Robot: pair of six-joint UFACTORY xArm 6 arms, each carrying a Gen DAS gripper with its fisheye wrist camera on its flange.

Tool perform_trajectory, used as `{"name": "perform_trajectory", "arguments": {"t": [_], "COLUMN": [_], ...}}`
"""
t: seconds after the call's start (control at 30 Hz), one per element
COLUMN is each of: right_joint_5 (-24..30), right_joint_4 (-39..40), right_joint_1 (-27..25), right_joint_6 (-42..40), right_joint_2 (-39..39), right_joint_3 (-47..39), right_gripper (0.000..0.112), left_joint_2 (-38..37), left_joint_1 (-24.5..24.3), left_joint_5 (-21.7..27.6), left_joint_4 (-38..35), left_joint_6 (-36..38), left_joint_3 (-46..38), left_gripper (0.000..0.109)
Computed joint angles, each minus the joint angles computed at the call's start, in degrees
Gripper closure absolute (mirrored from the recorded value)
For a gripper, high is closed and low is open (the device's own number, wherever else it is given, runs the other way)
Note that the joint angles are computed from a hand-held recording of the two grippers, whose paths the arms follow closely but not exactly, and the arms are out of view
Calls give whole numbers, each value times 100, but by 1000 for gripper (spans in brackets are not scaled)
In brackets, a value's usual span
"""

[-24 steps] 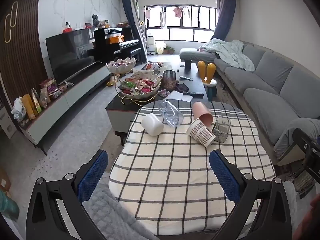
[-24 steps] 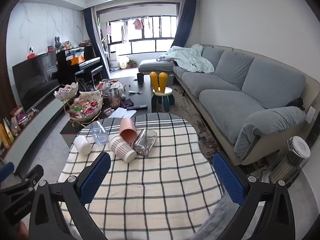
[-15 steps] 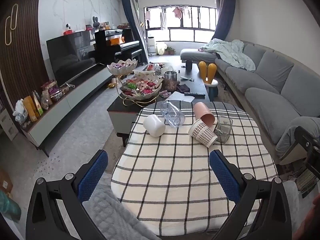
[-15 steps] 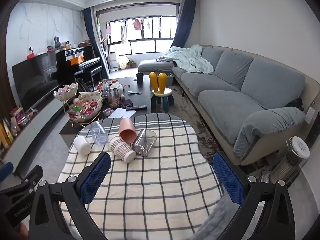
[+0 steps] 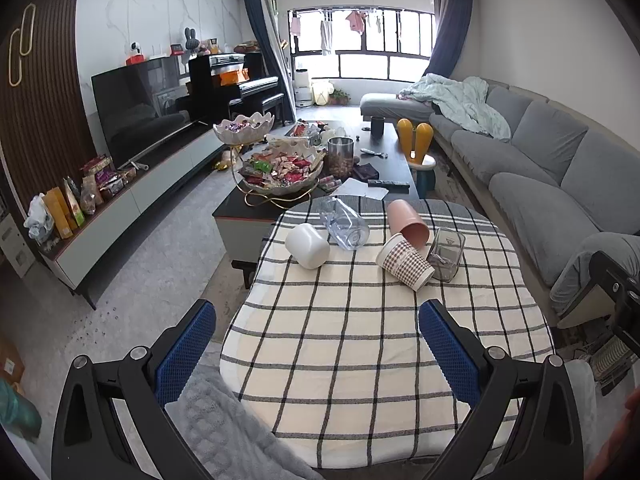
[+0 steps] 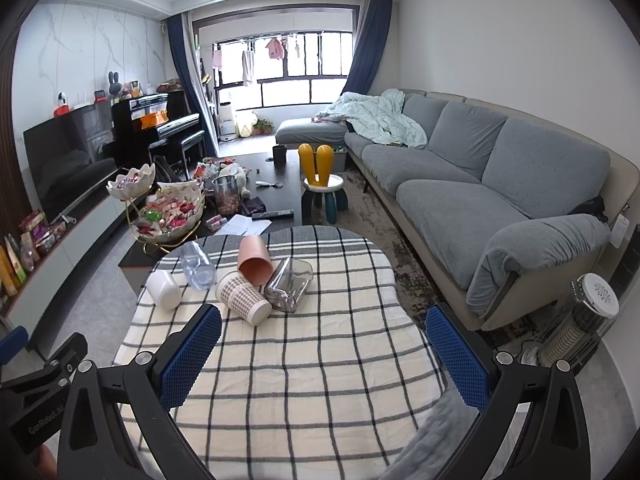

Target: Flip cup upside down

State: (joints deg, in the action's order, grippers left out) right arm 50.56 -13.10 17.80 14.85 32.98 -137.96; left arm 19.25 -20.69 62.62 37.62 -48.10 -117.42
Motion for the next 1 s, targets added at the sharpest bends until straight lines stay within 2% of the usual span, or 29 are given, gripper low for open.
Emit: {"name": "perform_trajectory", "arguments": {"t": [1.0], "right_joint_5": [61], "right_joint_4": [-9], "right_joint_1": [3], "right_joint_6": [-16], "right_joint_2": [31], "right_joint_3": [-84], "right_gripper": [10], "left_joint_2": [79], "left_joint_1": [-1], "left_joint_5": [17], "left_joint_4": [-8], "left_joint_6": [41], "left_joint_3": [-103], "left_gripper": [6]}}
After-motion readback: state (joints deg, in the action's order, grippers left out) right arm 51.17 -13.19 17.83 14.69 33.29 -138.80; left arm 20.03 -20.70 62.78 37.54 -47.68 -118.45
